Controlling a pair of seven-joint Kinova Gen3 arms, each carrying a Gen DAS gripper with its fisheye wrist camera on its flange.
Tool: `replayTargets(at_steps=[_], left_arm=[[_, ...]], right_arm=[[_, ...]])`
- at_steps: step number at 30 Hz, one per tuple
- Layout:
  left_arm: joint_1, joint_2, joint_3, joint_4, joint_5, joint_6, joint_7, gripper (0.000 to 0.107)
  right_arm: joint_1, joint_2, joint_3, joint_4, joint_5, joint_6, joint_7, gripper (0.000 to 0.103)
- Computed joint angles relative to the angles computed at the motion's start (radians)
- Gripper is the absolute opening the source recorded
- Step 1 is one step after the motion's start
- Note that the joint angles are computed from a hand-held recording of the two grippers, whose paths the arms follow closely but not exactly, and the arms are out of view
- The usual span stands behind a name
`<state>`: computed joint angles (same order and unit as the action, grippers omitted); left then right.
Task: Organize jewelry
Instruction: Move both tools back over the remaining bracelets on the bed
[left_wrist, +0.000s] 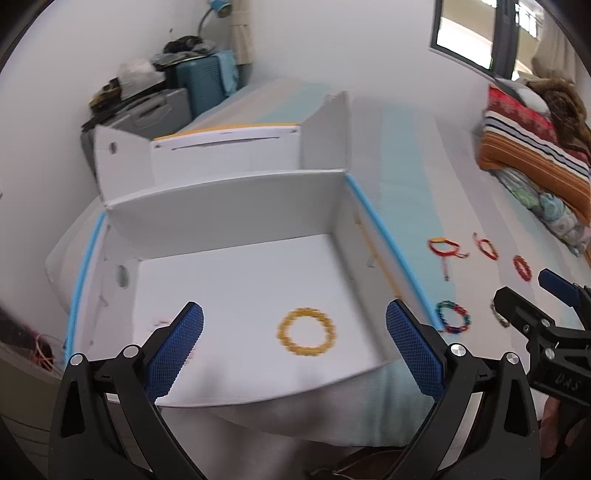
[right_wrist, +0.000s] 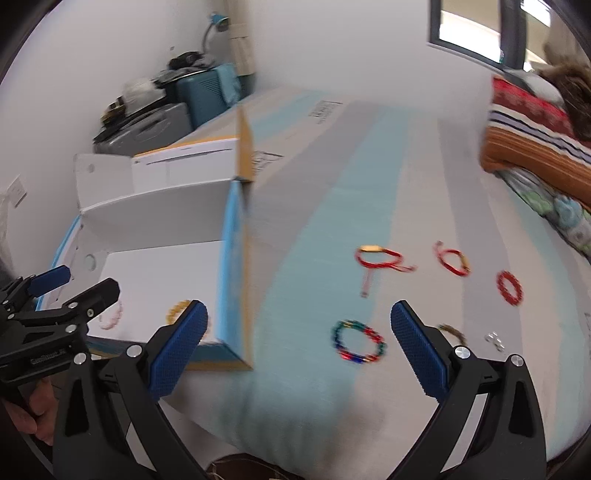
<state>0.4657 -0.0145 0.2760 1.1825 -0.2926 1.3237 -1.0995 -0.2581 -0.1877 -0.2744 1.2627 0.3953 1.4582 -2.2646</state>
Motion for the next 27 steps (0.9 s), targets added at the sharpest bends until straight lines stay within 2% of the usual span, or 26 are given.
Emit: replayTargets(at_steps=[3, 10, 18, 27], left_arm=[[0.040, 0.021, 0.033, -0.017, -0.031, 0.004, 0.026, 0.098], [0.156, 0.082, 0.051, -0.067, -0.084, 0.014, 0.077, 0.098], [0.288, 0.163, 0.024, -0.110, -0.095, -0.017, 0.090, 0.098], [0.397, 0.288, -0.026, -0.166, -0.065, -0.054, 0.061, 0.098]], right_arm=[[0.025, -0.046, 0.027, 0.035, -0.009, 0.001, 0.019, 0.096], [0.116, -0.134, 0.068, 0.101, -0.037, 0.006, 0.095, 0.095], [0.225, -0.215, 0.166, 0.180, -0.083, -0.024, 0.217, 0.095], [0.320, -0.230, 0.294, 0.290, -0.135, -0.119, 0.351, 0.095]])
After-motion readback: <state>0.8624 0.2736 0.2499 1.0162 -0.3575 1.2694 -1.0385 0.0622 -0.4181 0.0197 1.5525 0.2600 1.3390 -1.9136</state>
